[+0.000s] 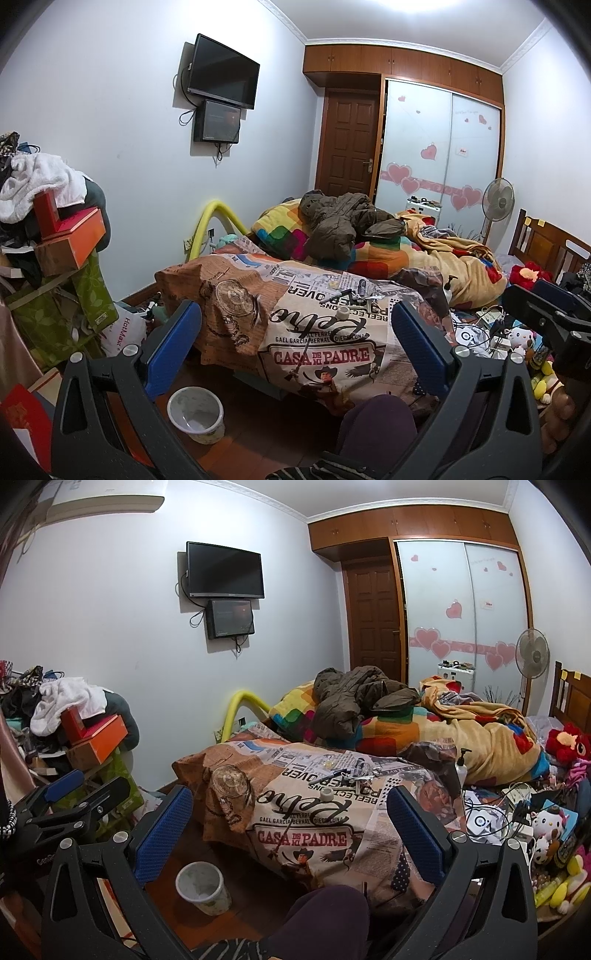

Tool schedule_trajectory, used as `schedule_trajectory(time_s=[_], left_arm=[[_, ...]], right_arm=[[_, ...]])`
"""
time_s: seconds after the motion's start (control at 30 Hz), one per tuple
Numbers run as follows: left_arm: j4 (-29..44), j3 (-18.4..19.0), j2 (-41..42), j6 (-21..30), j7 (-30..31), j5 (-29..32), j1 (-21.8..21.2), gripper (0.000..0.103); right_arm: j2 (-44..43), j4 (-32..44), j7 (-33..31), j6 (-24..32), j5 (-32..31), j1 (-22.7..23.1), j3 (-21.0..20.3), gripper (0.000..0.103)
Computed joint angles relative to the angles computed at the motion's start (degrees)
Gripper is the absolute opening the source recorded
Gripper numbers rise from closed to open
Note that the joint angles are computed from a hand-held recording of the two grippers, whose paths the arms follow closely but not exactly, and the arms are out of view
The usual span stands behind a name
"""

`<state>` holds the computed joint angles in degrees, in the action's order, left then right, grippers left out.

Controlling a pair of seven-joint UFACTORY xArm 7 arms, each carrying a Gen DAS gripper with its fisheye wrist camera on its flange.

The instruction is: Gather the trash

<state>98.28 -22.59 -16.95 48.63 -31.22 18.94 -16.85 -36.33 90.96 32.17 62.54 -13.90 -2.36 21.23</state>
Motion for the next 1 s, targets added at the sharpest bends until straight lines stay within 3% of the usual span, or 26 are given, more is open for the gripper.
schedule_trajectory(time_s=[0.6,1.0], left_arm=[[-0.1,-0.3,0.0,0.6,-0.8,0.5,-0.1,0.103],[-2.0,0.0,0.2,-1.1,-0.2,0.1,0.1,0.103]], right_arm=[[0.0,-0.1,0.3,0.1,-0.1,0.2,0.2,0.103],[-0.4,-3.8,0.5,-1.2,0.6,0.8,-1.8,0.103]])
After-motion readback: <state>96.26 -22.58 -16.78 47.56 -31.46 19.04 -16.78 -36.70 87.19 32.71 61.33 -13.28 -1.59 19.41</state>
